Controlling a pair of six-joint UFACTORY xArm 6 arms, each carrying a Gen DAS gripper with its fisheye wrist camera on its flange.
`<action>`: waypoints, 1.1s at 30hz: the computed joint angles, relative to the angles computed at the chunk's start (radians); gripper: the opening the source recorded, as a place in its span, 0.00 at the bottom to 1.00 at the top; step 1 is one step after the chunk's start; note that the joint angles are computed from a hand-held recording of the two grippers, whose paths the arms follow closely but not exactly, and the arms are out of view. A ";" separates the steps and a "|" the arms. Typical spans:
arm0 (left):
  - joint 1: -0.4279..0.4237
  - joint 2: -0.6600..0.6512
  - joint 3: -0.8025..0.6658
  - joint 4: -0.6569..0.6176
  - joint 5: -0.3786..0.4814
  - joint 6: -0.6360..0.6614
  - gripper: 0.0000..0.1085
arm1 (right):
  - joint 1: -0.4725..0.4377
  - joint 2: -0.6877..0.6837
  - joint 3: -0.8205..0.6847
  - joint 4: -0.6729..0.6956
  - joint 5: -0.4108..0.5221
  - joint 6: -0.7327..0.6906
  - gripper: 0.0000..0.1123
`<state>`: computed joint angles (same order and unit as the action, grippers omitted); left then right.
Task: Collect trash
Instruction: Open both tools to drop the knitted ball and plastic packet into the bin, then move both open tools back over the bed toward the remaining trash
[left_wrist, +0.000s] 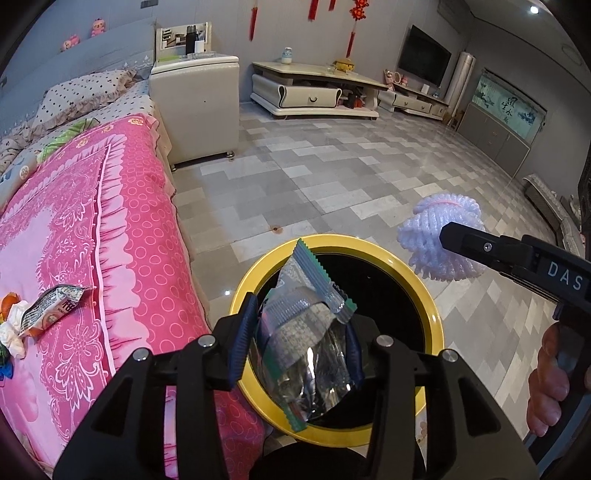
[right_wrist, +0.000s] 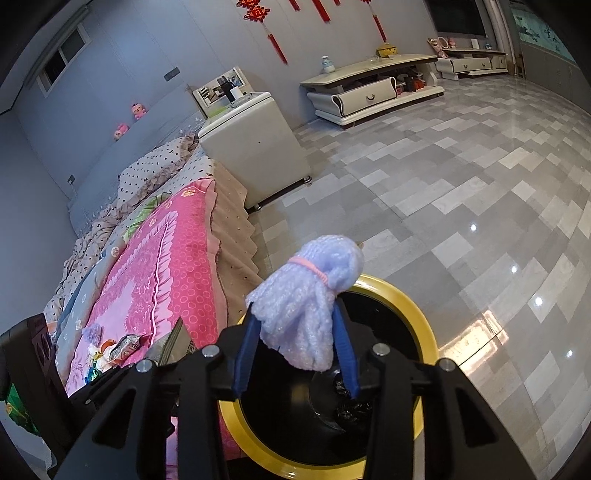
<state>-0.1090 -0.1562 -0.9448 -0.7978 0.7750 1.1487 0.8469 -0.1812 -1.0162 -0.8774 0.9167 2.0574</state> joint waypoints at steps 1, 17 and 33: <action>0.003 -0.002 0.000 -0.002 0.003 -0.001 0.42 | 0.000 -0.001 0.000 0.003 0.003 0.000 0.34; 0.043 -0.061 0.020 -0.024 0.035 0.024 0.62 | 0.031 -0.004 -0.022 0.003 0.050 0.026 0.54; 0.170 -0.060 -0.048 -0.061 0.024 0.042 0.79 | 0.085 0.084 -0.180 -0.014 0.120 -0.047 0.60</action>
<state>0.0608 -0.2165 -0.9923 -0.8593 0.7990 1.1907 0.9317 -0.0973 -1.1964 -0.8914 1.0367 2.0103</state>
